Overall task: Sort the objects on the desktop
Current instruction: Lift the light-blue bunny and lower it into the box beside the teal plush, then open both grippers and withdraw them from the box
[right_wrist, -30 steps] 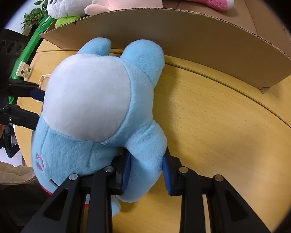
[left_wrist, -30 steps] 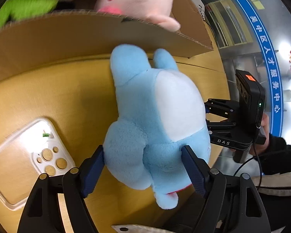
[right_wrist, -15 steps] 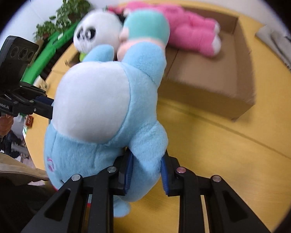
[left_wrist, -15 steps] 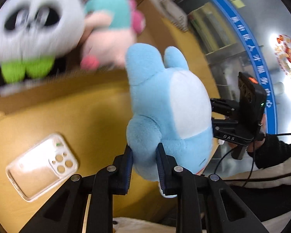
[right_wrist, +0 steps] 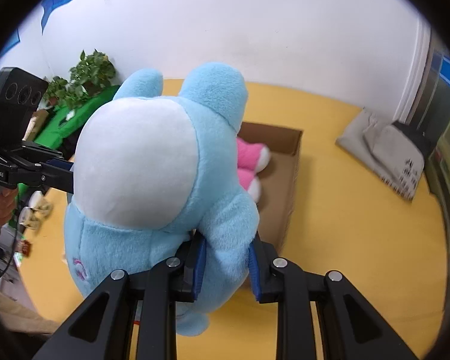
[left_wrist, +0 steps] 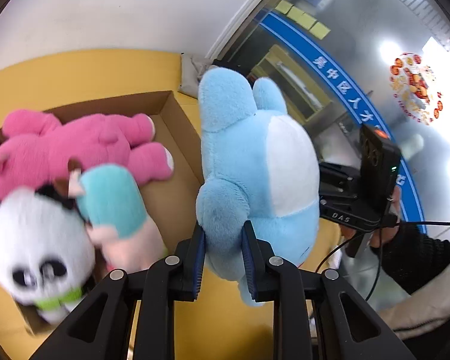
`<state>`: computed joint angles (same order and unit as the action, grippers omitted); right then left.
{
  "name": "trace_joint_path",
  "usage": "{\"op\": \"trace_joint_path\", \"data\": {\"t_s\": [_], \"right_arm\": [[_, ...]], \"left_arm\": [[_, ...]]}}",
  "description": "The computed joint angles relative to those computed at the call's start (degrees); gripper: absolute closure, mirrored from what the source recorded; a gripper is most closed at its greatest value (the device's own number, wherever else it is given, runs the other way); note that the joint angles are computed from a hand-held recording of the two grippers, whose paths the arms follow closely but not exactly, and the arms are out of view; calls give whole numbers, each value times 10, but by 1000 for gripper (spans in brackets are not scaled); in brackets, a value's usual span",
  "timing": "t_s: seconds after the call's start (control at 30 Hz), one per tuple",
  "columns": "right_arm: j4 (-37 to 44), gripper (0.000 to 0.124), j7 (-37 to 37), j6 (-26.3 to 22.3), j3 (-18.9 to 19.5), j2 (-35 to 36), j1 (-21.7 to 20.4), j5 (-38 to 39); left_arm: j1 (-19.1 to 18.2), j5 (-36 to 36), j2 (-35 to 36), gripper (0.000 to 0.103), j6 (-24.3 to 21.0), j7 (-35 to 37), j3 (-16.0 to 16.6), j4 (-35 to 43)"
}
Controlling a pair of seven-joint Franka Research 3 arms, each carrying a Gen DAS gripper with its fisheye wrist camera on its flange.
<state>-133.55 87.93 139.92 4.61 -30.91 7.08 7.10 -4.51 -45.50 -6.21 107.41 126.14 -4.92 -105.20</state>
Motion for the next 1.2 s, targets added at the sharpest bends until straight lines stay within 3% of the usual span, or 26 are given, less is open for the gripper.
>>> {"op": "trace_joint_path", "data": {"t_s": [0.13,0.23,0.37,0.47,0.63,0.67,0.7,0.73,0.83,1.07,1.2], "right_arm": [[23,100,-22,21,-15,76,-8,-6],[46,100,-11,4,-15,141,-16,-20],[53,101,23,-44,-7,186,-15,-68],[38,100,42,-25,-15,184,-8,-65],[53,94,55,-48,-12,184,-5,-107],[55,91,53,-49,-14,177,-4,-106],[54,77,68,-43,-12,166,-8,-120],[56,71,66,-32,-17,157,-7,-106],[69,70,43,2,-37,143,2,-33],[159,70,-7,9,-26,241,22,12],[208,71,36,-21,-18,319,33,-60]], "left_arm": [[-12,53,69,79,48,-45,-28,39],[-20,117,113,79,81,-90,-47,54],[-29,194,155,79,92,-142,-66,68],[-36,236,164,79,117,-175,-76,62],[-46,302,166,76,137,-193,-85,56],[-46,305,162,75,139,-192,-86,52],[-43,299,159,73,136,-192,-86,52],[-40,290,153,73,132,-190,-86,47],[-30,252,135,72,126,-179,-83,33],[-16,189,67,46,133,-166,-57,-18],[-16,190,35,44,121,-160,-42,-43]]}}
